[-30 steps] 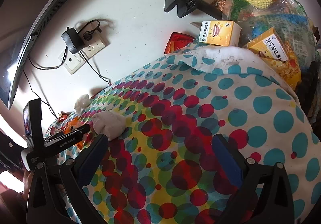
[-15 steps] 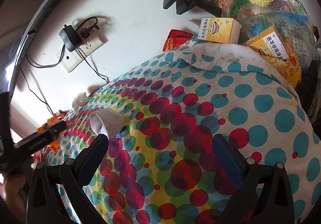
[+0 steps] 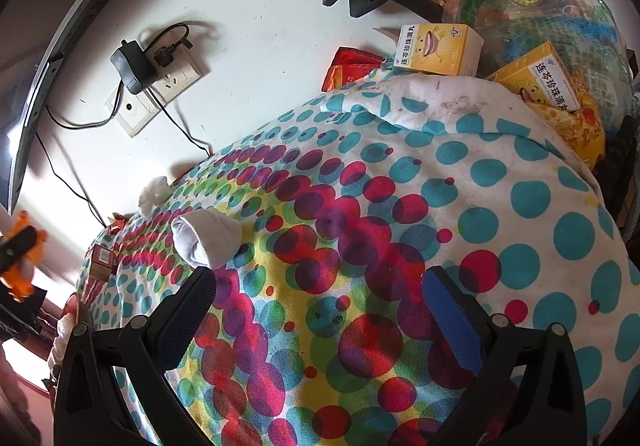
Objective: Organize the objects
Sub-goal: 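Carry the orange duck into the red basin and release it with the left gripper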
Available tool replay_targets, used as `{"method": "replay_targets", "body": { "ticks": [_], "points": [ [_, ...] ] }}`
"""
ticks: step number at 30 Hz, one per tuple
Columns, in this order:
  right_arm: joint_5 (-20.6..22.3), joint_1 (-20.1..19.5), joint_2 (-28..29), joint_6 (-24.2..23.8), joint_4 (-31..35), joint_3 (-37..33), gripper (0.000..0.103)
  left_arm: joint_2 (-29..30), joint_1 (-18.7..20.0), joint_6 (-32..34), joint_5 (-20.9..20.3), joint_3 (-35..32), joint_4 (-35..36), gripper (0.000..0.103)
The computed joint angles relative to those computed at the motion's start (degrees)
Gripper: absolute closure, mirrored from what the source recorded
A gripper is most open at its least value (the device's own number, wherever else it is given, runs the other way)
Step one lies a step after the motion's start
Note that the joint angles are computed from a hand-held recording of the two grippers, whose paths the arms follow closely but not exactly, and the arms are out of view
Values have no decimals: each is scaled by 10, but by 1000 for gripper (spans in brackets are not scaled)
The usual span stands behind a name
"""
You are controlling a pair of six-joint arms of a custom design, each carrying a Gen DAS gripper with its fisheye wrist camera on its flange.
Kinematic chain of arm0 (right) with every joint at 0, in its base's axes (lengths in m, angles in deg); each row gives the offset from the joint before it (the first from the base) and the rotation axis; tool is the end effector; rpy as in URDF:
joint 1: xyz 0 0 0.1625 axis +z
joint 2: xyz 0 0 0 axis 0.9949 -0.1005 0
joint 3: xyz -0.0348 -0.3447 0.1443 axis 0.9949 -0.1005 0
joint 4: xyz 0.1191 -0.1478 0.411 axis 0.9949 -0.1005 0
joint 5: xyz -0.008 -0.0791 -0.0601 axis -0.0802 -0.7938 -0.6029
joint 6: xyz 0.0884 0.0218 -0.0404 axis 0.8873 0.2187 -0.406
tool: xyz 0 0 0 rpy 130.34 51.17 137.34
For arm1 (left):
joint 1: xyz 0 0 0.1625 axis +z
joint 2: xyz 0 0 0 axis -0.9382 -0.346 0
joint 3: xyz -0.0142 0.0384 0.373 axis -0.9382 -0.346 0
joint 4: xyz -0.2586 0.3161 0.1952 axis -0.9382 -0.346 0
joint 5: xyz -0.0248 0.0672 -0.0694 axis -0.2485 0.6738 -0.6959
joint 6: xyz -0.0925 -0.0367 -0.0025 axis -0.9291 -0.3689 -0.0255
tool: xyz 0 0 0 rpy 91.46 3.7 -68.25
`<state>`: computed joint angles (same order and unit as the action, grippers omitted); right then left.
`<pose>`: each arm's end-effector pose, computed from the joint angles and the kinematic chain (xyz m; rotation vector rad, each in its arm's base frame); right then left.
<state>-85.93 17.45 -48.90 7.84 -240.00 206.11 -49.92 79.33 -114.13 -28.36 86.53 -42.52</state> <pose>0.1452 -0.2631 0.0963 0.0500 -2.5489 1.1161 -0.1751 -0.2518 0.2592 0.5668 2.0500 -0.9879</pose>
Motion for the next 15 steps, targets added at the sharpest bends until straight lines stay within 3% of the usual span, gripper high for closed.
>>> {"method": "replay_targets", "body": {
  "ticks": [9,15],
  "points": [
    [0,0,1,0,0,-1,0,-35,-89,-180,-31,-72,256,37],
    [4,-2,1,-1,-1,0,0,-81,-162,-311,-103,-117,438,36]
  ]
}}
